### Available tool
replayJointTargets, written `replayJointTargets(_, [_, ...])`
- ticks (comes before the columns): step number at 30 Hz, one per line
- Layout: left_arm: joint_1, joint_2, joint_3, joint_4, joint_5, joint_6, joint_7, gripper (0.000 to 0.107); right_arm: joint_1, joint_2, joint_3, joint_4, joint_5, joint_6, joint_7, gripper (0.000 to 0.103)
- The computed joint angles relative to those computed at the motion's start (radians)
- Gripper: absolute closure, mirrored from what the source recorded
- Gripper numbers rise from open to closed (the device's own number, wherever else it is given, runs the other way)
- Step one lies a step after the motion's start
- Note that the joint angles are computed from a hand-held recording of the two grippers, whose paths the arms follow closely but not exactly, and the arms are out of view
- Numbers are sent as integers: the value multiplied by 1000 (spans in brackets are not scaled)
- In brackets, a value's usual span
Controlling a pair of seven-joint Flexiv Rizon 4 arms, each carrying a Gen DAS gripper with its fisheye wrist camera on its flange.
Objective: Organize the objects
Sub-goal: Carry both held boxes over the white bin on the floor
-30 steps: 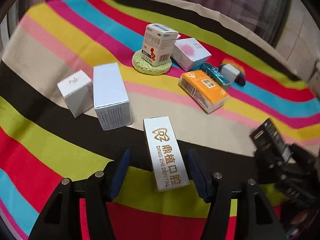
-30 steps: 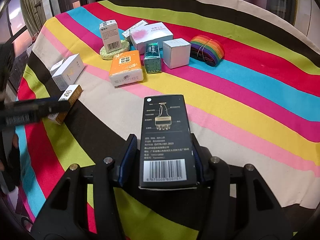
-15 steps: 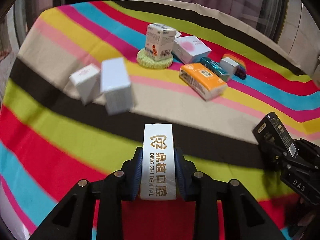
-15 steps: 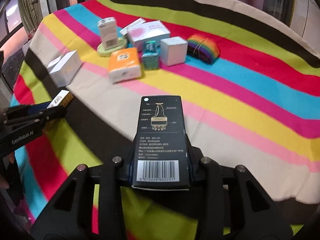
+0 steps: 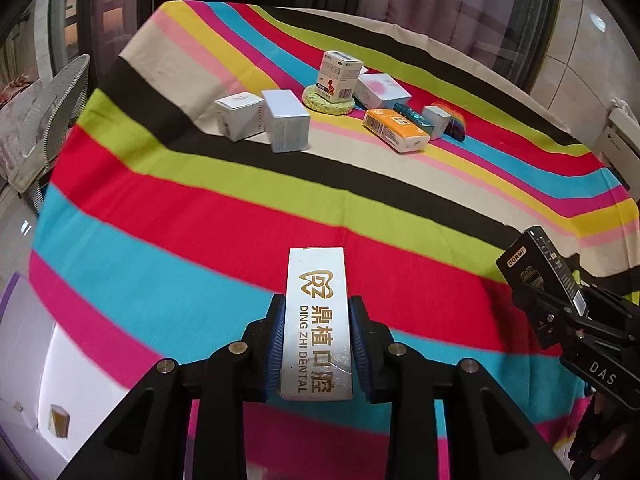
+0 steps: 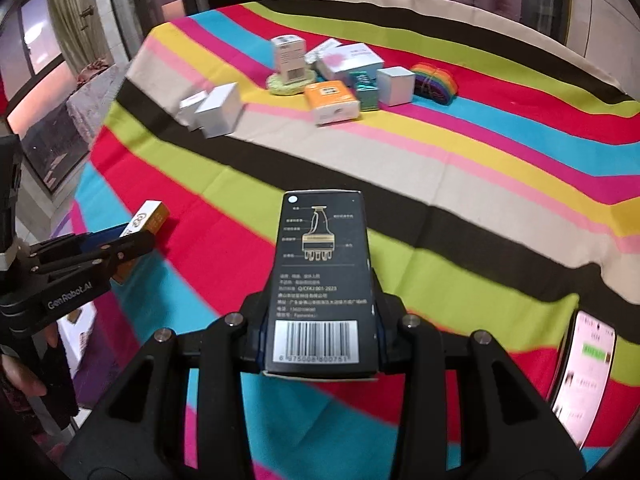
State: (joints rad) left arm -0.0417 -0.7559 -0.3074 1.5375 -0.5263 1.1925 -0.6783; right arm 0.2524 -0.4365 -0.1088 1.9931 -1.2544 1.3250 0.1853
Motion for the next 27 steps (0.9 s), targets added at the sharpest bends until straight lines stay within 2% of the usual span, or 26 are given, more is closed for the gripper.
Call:
replayJointTargets(12, [105, 101, -87, 173, -127, 49, 165, 75, 41, 41, 51, 15, -21, -69, 15, 61])
replayJointTargets(22, [135, 170, -131, 268, -268, 94, 309, 75, 67, 77, 95, 19, -26, -152, -7, 61])
replayJointTargets(27, [133, 192, -117, 288, -336, 92, 359, 75, 80, 74, 109, 2, -13, -165, -31, 61])
